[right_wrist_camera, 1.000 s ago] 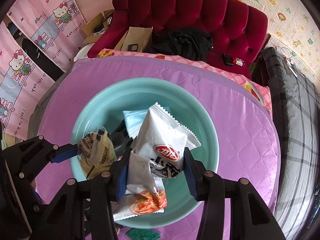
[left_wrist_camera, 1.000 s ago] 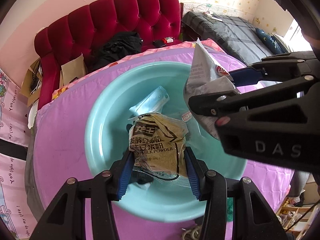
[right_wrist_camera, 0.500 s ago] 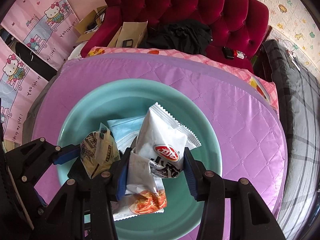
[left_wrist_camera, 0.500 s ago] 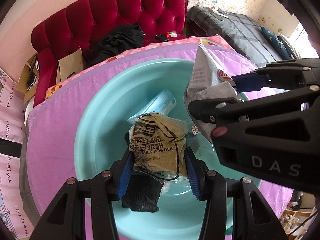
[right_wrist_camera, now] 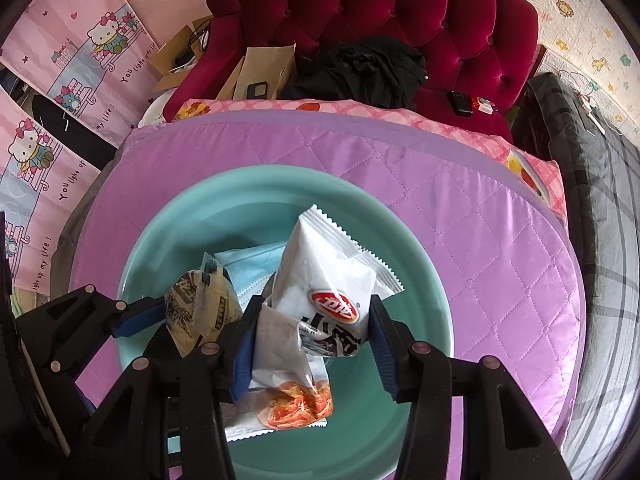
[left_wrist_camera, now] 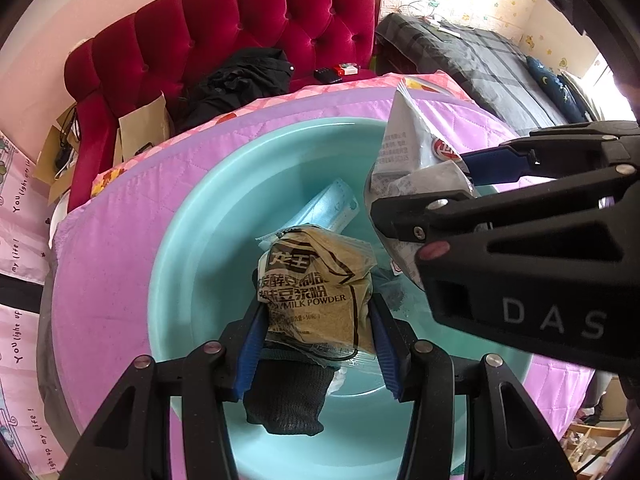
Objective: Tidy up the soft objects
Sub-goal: 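Open both grippers to drop the packet and bag into the basin, then move both grippers back from the basin toward the rope and earphones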
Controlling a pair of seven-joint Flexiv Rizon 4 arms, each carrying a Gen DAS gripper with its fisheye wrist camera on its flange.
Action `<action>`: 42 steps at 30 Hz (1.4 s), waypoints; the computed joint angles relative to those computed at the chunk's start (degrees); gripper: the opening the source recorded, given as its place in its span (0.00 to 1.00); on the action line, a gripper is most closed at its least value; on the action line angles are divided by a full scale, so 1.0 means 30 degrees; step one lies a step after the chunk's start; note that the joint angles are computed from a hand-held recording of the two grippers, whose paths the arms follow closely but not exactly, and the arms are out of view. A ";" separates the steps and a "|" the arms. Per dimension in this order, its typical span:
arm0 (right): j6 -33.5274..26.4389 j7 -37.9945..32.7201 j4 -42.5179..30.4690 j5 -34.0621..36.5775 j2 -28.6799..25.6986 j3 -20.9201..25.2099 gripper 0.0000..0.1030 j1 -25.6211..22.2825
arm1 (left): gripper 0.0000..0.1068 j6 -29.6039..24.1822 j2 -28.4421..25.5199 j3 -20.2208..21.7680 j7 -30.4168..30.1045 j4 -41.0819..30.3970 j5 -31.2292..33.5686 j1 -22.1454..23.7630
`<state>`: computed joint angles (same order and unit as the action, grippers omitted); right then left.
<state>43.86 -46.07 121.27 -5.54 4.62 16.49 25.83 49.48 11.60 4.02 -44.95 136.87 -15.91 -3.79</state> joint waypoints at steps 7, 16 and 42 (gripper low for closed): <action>-0.0483 0.0562 0.0038 -0.0855 0.0188 0.0094 0.72 -0.0018 | 0.96 0.1153 0.0342 0.0006 -0.0407 0.0392 0.0299 -0.0032; -0.1268 0.1752 0.0405 -0.2237 0.0897 0.0321 1.00 0.0002 | 0.96 0.1526 0.1116 0.0274 -0.0642 0.0777 0.0714 0.0098; -0.4723 0.4120 0.1053 -0.1699 0.5430 0.2223 1.00 0.1241 | 0.96 -0.1872 0.7801 0.2285 0.1095 0.2516 0.1508 0.1283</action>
<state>29.69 -33.71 124.43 -10.63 20.91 23.16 29.55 43.87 35.00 10.87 -41.67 144.42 -11.39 0.06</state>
